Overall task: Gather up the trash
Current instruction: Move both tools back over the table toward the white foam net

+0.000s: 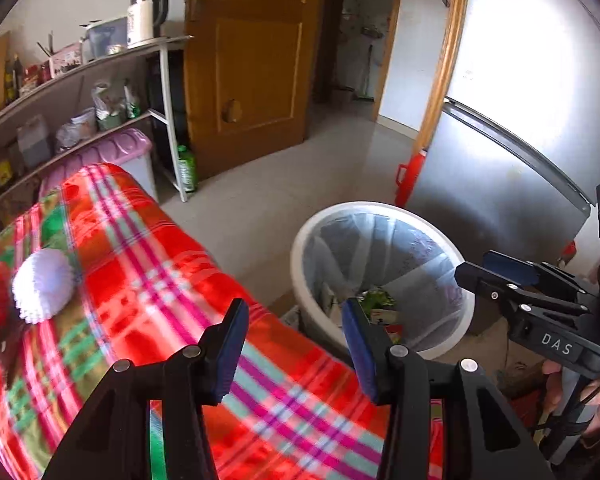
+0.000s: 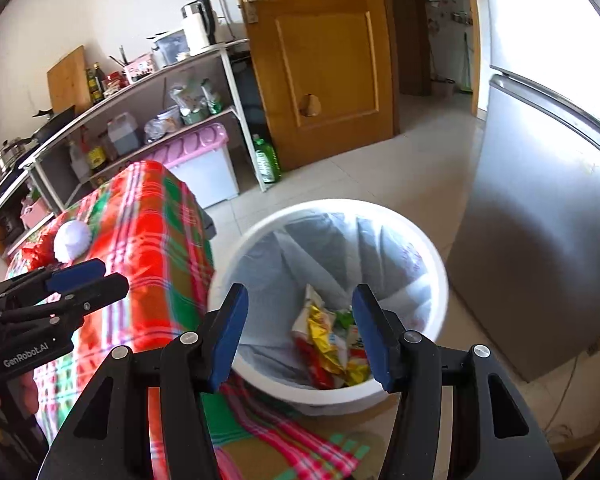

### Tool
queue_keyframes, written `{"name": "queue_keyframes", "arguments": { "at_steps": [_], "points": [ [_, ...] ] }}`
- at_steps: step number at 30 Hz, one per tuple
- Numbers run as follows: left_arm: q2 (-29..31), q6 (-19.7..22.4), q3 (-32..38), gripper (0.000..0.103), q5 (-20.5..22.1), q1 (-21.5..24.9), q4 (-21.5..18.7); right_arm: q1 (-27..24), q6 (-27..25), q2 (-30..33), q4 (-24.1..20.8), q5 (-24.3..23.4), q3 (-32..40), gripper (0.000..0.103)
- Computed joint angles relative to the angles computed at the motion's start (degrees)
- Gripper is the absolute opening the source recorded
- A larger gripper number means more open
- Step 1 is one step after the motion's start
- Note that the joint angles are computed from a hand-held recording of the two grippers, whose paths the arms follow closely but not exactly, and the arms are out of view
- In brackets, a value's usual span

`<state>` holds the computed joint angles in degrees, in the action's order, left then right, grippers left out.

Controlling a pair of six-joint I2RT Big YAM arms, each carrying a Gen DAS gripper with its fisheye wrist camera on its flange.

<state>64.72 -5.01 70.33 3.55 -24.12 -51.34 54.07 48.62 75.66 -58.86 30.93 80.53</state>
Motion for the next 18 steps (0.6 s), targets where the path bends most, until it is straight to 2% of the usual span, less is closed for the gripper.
{"name": "queue_keyframes", "arguments": {
  "at_steps": [2,9,18],
  "points": [
    [-1.1,-0.6,-0.6,0.048,2.1,1.8,-0.1,0.6,-0.4,1.1,0.1,0.2,1.2,0.055],
    [-4.8,-0.2,-2.4,0.048,1.1,6.1,-0.9,2.4,-2.0,4.7,1.3,-0.3,5.0,0.055],
    [-8.5,1.3,-4.5,0.049,3.6,13.8,-1.9,4.5,-5.4,11.3,2.8,-1.9,11.9,0.055]
  ]
}}
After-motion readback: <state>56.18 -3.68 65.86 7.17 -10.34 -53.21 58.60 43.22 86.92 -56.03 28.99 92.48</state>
